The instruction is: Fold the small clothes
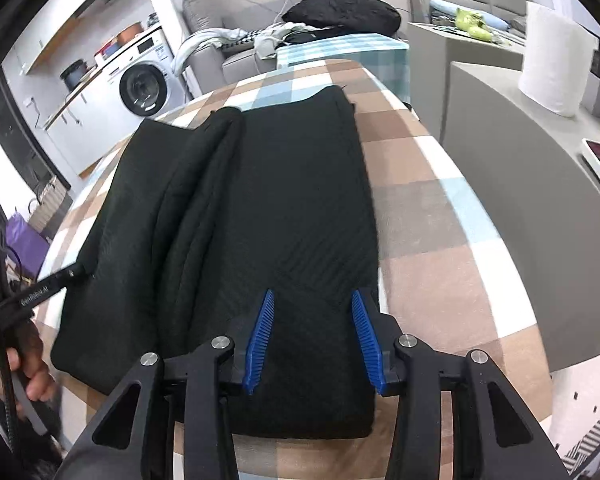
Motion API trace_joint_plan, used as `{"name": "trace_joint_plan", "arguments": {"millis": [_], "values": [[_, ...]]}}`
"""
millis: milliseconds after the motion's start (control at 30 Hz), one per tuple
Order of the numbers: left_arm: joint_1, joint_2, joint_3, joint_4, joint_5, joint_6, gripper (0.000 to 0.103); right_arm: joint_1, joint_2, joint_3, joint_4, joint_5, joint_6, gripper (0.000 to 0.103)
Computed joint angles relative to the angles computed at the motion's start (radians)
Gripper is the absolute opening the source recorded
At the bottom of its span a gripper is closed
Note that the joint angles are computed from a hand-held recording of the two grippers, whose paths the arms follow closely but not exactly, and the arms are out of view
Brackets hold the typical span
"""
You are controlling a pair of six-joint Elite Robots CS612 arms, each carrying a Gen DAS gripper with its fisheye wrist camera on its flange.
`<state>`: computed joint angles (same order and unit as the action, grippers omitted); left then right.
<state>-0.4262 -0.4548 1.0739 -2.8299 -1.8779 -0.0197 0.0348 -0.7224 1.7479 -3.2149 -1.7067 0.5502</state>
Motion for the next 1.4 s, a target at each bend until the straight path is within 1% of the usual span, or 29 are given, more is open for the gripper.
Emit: {"name": "trace_joint_plan", "arguments": {"millis": [33, 133, 233, 300, 367, 400, 467, 567, 633, 733, 800, 867, 900, 933, 1000, 1033, 1067, 1100, 1133, 1167, 1200, 1233, 1267, 1300, 1367, 1400], "values": [[0.001, -0.002, 0.004, -0.004, 0.002, 0.001, 0.011, 0.003, 0.0, -0.003, 0.006, -0.006, -0.006, 0.042], [0.006, -0.01, 0.021, -0.014, 0.013, -0.002, 0.01, 0.008, 0.001, -0.005, 0.003, 0.016, -0.008, 0.042], [0.016, -0.024, 0.048, -0.03, 0.036, -0.009, 0.01, 0.014, 0.001, -0.01, 0.006, 0.054, -0.032, 0.042], [0.025, -0.034, 0.068, -0.042, 0.059, -0.017, 0.01, 0.017, 0.001, -0.013, 0.006, 0.111, -0.056, 0.042], [0.035, -0.042, 0.082, -0.05, 0.068, -0.028, 0.01, 0.018, -0.002, -0.013, 0.007, 0.169, -0.088, 0.042], [0.041, -0.045, 0.087, -0.049, 0.066, -0.035, 0.01, 0.018, -0.003, -0.014, 0.007, 0.185, -0.098, 0.042], [0.049, -0.048, 0.092, -0.043, 0.053, -0.037, 0.011, 0.017, -0.004, -0.015, -0.007, 0.197, -0.097, 0.042], [0.056, -0.052, 0.097, -0.05, 0.049, -0.047, 0.014, 0.017, -0.003, -0.027, -0.048, 0.175, -0.078, 0.043], [0.059, -0.054, 0.097, -0.049, 0.046, -0.042, 0.015, 0.018, 0.005, -0.05, -0.063, 0.179, -0.062, 0.042], [0.062, -0.056, 0.099, -0.055, 0.041, -0.042, 0.024, 0.017, 0.033, -0.109, -0.074, 0.212, -0.064, 0.042], [0.062, -0.058, 0.102, -0.058, 0.041, -0.052, 0.038, 0.016, 0.062, -0.166, -0.064, 0.261, -0.064, 0.042], [0.064, -0.06, 0.107, -0.076, 0.036, -0.064, 0.043, 0.017, 0.087, -0.215, -0.038, 0.293, -0.064, 0.042], [0.065, -0.061, 0.108, -0.078, 0.036, -0.067, 0.044, 0.018, 0.105, -0.249, -0.016, 0.314, -0.07, 0.041], [0.066, -0.061, 0.108, -0.078, 0.038, -0.068, 0.044, 0.018, 0.118, -0.275, 0.007, 0.329, -0.074, 0.037], [0.067, -0.061, 0.108, -0.081, 0.04, -0.071, 0.044, 0.019, 0.135, -0.308, 0.04, 0.35, -0.061, 0.036], [0.068, -0.061, 0.106, -0.081, 0.037, -0.07, 0.044, 0.018, 0.148, -0.328, 0.058, 0.36, -0.057, 0.034], [0.068, -0.061, 0.106, -0.081, 0.037, -0.07, 0.044, 0.018, 0.156, -0.346, 0.09, 0.352, -0.05, 0.031], [0.068, -0.061, 0.105, -0.083, 0.039, -0.071, 0.044, 0.016, 0.164, -0.362, 0.121, 0.357, -0.032, 0.025], [0.068, -0.061, 0.105, -0.085, 0.039, -0.071, 0.044, 0.011, 0.17, -0.368, 0.115, 0.389, -0.027, 0.011], [0.069, -0.061, 0.105, -0.086, 0.037, -0.071, 0.044, 0.01, 0.169, -0.368, 0.098, 0.407, -0.048, 0.006], [0.069, -0.062, 0.106, -0.09, 0.037, -0.073, 0.044, 0.014, 0.163, -0.36, 0.071, 0.394, -0.076, 0.005], [0.069, -0.063, 0.107, -0.093, 0.035, -0.074, 0.044, 0.017, 0.156, -0.348, 0.018, 0.386, -0.099, 0.005], [0.069, -0.064, 0.106, -0.095, 0.031, -0.073, 0.044, 0.018, 0.15, -0.341, -0.007, 0.375, -0.109, 0.005], [0.069, -0.064, 0.107, -0.097, 0.03, -0.073, 0.044, 0.021, 0.137, -0.33, -0.027, 0.344, -0.124, 0.005], [0.066, -0.064, 0.105, -0.092, 0.028, -0.064, 0.045, 0.024, 0.125, -0.32, -0.037, 0.295, -0.137, 0.005], [0.065, -0.062, 0.101, -0.087, 0.027, -0.058, 0.045, 0.027, 0.124, -0.323, -0.013, 0.257, -0.153, 0.005]]}}
